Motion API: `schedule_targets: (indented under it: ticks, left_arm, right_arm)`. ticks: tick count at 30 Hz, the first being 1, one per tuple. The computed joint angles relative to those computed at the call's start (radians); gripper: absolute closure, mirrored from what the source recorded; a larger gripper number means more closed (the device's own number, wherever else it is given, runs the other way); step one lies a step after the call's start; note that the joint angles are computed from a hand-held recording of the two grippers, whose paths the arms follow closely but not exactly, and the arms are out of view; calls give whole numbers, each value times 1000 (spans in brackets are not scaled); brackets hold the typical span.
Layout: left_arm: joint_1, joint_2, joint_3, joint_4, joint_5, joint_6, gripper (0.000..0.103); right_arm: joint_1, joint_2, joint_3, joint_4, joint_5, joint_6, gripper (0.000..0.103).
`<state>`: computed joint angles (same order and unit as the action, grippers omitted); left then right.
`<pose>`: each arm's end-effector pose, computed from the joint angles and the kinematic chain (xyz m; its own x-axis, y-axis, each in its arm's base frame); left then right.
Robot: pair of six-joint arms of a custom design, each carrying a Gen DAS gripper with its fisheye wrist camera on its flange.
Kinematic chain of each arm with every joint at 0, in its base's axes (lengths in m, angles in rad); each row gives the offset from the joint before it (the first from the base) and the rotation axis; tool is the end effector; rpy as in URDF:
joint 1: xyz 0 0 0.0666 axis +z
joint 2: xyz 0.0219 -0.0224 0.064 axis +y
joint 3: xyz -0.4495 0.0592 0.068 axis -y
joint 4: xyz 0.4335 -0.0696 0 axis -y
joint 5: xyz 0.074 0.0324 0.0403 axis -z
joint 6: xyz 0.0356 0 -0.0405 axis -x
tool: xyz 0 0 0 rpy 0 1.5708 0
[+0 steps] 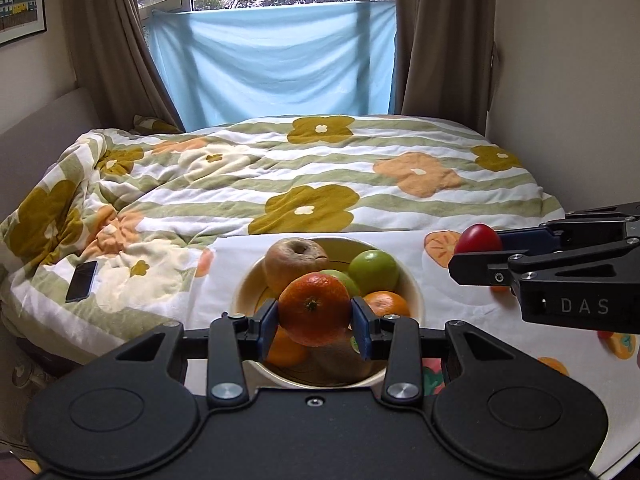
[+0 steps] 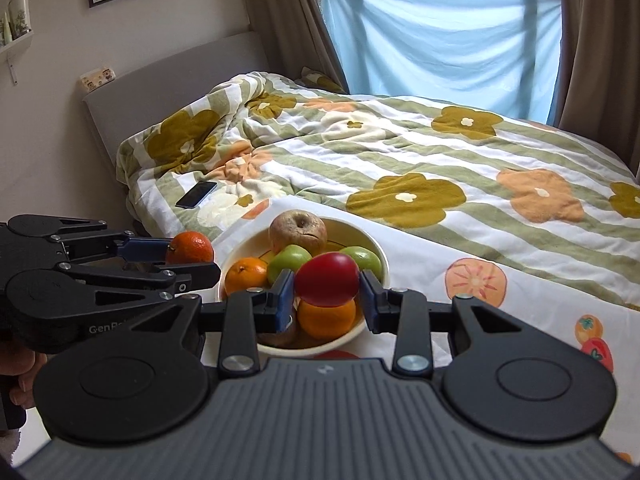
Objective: Organize fruits
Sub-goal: 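Carry the mandarin and tomato into the bowl and open both tools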
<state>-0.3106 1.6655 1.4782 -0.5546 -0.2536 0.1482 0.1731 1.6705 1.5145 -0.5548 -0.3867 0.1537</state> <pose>0.6099 -0.1868 0.4175 -0.6540 0.0598 -0.7541 0.0234 0.9980 0.0588 0.6316 0.1237 0.4338 -0.5676 -0.2432 -0.7866 -0.5342 0.8357 0.1271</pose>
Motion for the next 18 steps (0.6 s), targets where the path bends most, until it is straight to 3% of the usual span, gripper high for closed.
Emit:
schedule_targets:
  ticks: [13, 18]
  left_arm:
    - [131, 148, 121, -47, 182, -131, 60]
    - [147, 197, 168, -90, 199, -150, 60]
  right_arm:
    - [94, 131, 113, -15, 132, -119, 53]
    - [105, 150, 130, -27, 171, -161, 53]
